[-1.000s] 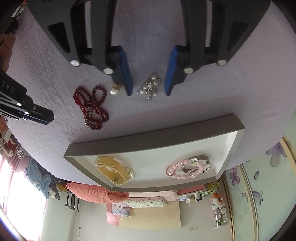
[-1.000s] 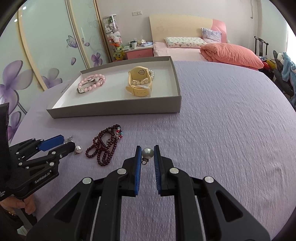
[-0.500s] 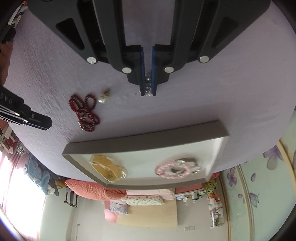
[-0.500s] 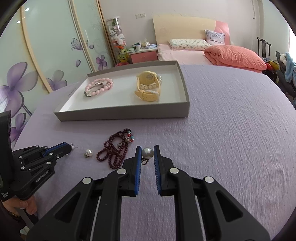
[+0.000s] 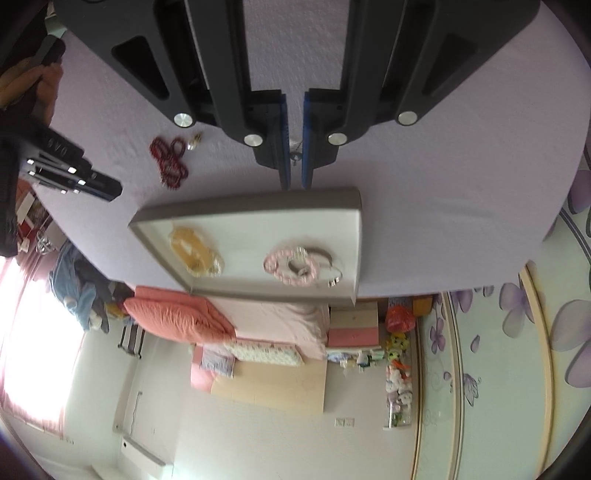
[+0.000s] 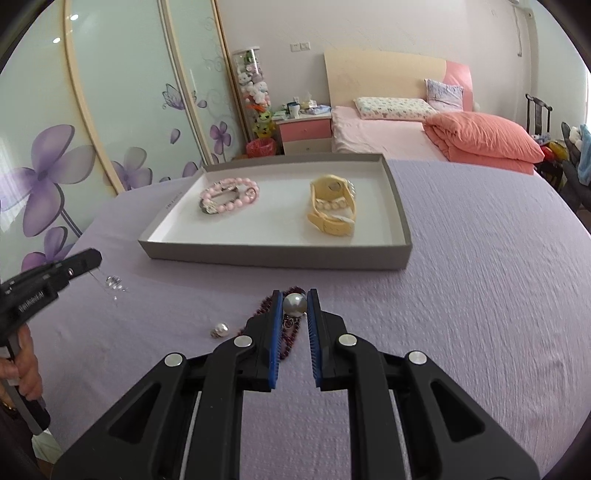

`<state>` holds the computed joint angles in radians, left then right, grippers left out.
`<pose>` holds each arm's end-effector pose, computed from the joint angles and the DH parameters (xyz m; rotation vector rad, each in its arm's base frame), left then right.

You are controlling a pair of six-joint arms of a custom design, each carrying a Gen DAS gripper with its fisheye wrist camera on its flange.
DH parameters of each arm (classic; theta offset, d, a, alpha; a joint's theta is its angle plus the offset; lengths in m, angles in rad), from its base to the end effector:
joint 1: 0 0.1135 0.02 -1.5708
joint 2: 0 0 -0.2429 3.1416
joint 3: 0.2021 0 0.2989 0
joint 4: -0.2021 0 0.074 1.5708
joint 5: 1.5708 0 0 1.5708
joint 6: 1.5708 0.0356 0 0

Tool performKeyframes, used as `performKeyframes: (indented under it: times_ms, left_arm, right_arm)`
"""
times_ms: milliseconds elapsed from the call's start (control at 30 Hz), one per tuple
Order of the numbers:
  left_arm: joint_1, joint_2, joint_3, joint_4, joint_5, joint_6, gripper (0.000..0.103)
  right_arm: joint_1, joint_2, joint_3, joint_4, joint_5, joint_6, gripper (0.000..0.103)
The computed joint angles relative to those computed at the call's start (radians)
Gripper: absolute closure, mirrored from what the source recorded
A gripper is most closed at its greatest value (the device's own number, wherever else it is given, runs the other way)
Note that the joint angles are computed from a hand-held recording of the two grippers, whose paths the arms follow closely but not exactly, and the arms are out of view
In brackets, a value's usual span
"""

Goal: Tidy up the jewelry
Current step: 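Carry the pendant and earrings into the tray and release both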

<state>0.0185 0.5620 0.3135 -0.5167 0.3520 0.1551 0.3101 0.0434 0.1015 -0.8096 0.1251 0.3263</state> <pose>0.1907 -0.0087 0.1547 0.3299 2.2758 -0.3216 0.1404 0.0403 0.1263 0.0819 2.3202 0.1772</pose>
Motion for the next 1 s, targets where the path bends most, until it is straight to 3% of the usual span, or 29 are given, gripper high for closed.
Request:
performKeyframes:
  times_ms: [633,1000]
  left_arm:
    - [0.046,-0.05,0.061,-0.055,0.04,-0.016,0.097]
    - [0.024,0.014,0.098,-0.016,0.045,-0.034,0.097]
  right_arm:
    - [0.142,0.18,0.081,0.129,0.103,0.027,0.089]
    - [0.064,0.228,0.099,0.178,0.067,-0.012,0.089]
